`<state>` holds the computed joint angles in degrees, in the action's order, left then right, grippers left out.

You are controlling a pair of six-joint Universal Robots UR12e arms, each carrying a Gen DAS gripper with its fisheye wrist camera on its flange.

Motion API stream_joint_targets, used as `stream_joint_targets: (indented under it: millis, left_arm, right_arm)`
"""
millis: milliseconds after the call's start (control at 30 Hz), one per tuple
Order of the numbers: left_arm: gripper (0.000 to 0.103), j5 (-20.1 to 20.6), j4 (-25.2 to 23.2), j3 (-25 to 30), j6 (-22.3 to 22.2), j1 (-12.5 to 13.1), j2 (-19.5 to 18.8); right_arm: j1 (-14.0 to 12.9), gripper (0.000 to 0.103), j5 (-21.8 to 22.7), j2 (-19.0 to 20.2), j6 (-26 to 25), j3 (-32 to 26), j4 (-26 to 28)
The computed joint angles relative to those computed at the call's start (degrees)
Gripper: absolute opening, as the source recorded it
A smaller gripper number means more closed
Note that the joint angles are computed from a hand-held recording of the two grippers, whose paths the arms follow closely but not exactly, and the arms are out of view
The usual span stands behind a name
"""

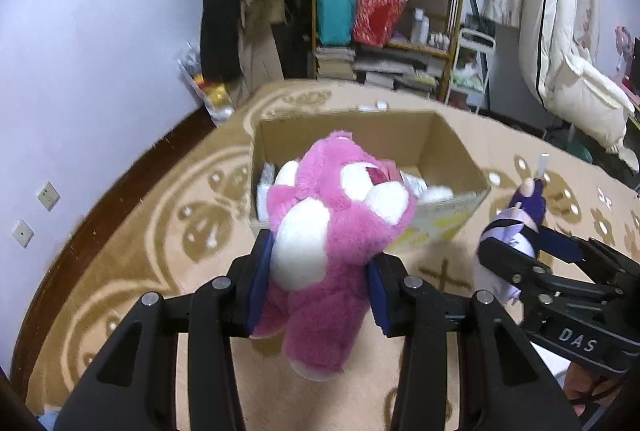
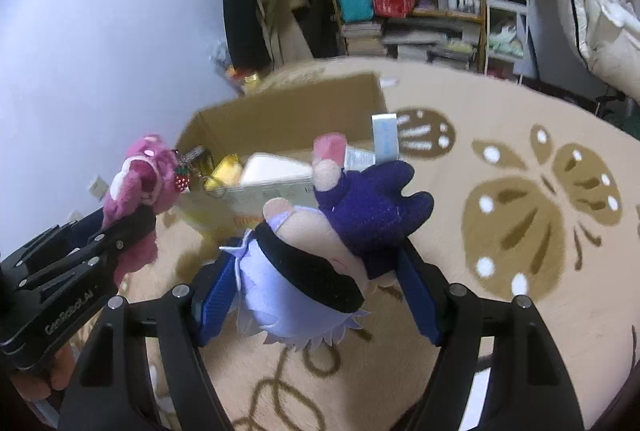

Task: Organize soft objects
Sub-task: 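Lift both plush toys over the box and open both tools to drop them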

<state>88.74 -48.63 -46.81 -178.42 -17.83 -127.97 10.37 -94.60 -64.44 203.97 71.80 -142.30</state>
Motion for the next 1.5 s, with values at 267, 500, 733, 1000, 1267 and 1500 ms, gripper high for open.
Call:
stream_joint_targets:
  millis: [267,500,733,1000,1267,1500]
  left_arm:
    - [0.041,2.14,3.75,1.87,0.0,-0.27,-1.07]
    - [0.042,2.32,4.28,5.7,1.21,-0.6,-3.42]
    - [0.042,3.35,4.36,10.66,1.89,-0.64,-6.33]
    - [0.042,2.24,3.75,14.25,1.36,0.17,-9.11]
    - [0.042,-1.28,0.24,18.81,0.8,0.62,-12.45]
    - [0.045,-1.19,-5.36,22.51,2.54,0.29,-14.5]
  right_arm:
    - [0.51,0.079,-3.61,0.48,-0.12,1.15,-15.21]
    - [0.9,0.079,-5.1,2.68,-4.73,-1.8,-18.91]
    - [0.93,0.08,-5.8,4.64,-6.94,-4.03,-21.1]
    - [0.81,0.08,-6.35,5.58,-7.23,-4.84,-19.26]
    - [0.48,0.081,-5.36,7.77,-10.33,-6.68,-21.02]
    - [-0.61,0.083,-2.87,9.4,-8.93,-8.18,-21.26]
